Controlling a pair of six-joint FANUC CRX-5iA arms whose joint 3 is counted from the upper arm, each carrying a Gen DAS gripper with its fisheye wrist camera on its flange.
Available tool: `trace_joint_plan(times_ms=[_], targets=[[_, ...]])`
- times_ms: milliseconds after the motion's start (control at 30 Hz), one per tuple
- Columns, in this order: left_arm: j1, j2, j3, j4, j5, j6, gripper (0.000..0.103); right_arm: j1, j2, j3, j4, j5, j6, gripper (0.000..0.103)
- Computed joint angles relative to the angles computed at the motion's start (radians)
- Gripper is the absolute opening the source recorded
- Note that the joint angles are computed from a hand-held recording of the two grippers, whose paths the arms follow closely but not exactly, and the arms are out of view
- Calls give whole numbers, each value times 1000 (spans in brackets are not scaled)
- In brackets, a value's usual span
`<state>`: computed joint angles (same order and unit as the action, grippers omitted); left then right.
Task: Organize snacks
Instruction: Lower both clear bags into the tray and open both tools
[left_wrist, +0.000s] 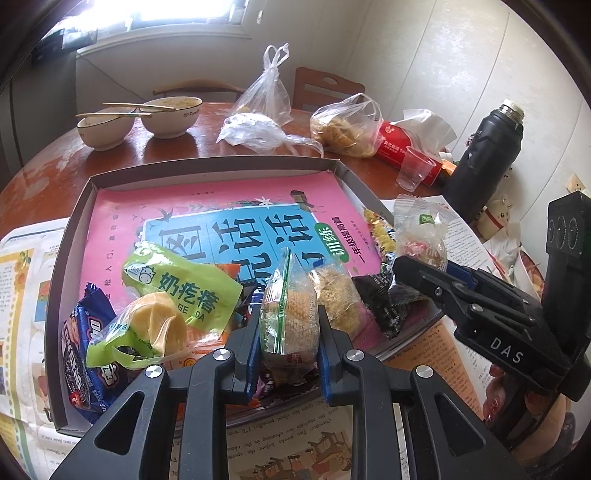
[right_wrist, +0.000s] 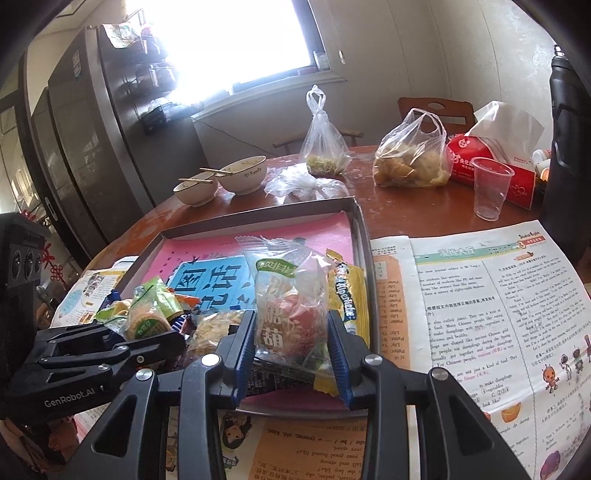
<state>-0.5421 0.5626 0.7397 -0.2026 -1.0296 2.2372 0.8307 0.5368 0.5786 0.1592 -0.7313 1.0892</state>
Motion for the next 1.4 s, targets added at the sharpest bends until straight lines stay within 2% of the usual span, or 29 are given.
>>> trace_joint_plan(times_ms=[133, 200, 767, 967, 1400], targets=[[1, -1, -3, -2, 0, 8, 26, 11, -2, -32, 99, 15, -68, 38], [2, -2, -5, -2, 1, 10, 26, 12, 1, -34, 110, 13, -74, 38], [4, -6, -10, 1, 0, 22, 26, 2, 4, -9, 37, 1, -25, 39], [5, -11, -18, 4, 2, 23, 27, 1, 5, 0, 37, -20, -17, 46], [4, -8, -4, 0, -17, 31, 36, -1, -3, 6, 17, -25, -2, 47]])
